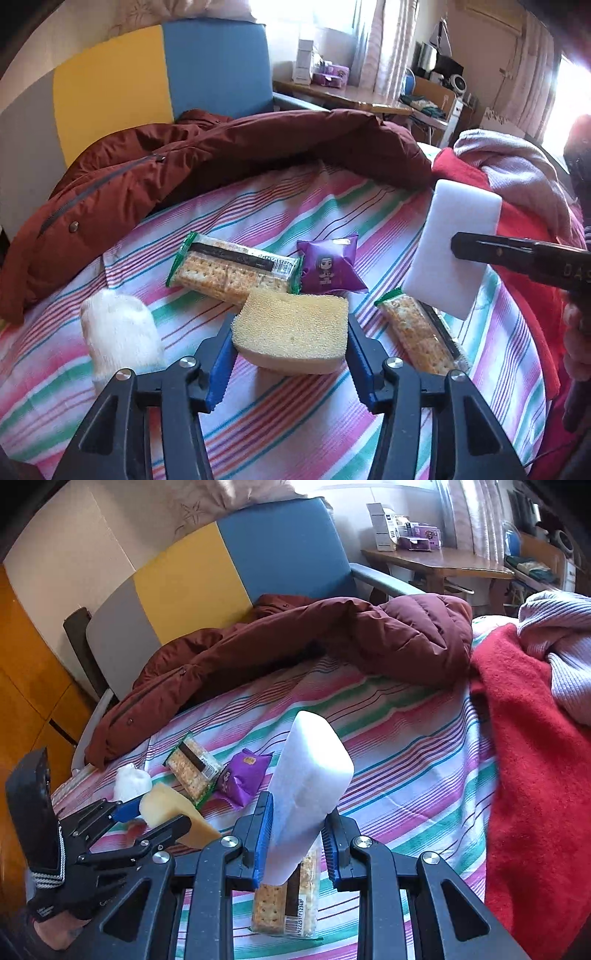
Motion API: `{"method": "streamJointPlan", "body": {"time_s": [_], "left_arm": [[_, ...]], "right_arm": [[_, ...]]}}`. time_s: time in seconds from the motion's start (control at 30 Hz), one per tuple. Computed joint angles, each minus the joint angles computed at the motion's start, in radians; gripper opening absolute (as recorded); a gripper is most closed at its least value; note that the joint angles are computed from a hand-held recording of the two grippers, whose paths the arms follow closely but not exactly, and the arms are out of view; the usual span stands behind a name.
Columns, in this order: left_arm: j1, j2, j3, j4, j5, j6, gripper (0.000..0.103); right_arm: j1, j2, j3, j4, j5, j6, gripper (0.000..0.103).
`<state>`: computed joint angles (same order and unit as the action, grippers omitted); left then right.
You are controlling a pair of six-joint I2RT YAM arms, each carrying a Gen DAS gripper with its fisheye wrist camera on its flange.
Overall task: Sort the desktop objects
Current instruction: 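Grasp the white eraser block with the right tool while the left tool grasps a tan sponge, then carry the tan sponge and white eraser block over the gold tray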
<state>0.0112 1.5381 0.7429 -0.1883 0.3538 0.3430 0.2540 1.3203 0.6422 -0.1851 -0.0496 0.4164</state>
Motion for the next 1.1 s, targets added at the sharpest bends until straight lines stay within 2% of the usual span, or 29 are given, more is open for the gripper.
{"method": "streamJointPlan", "body": {"time_s": [0.2,0.33,0.6,0.73,0.87,1.1], "left_arm": [[0.044,-0.146,-0.081,-0.045,-0.007,-0.036,0.054],[0.109,-0.284,-0.127,-0.121,0.000,-0.061,0.054],[0.323,-0.590,-0.178,-0.327,0.048,0.009,0.054],[0.504,-0.686,-0.163,-0.451,0.116,0.115,0.054],[0.726,-0.712,-0.134,-0.558,0.210,0.258,0.054],[1.101,-0.605,-0.069,-0.668,0.346,0.549,0.054]], "right_arm": [[0.037,-0.011,-0.003,0.016,-0.019,-0.023,0.026],[0.093,-0.016,-0.002,0.022,-0.021,-0.044,0.026],[0.196,-0.030,-0.008,0.046,-0.057,-0.051,0.026],[0.239,-0.041,-0.014,0.062,-0.094,-0.040,0.026],[0.303,-0.032,-0.006,0.070,-0.100,-0.025,0.026],[0.418,0.000,0.034,0.068,-0.093,0.020,0.026]]}}
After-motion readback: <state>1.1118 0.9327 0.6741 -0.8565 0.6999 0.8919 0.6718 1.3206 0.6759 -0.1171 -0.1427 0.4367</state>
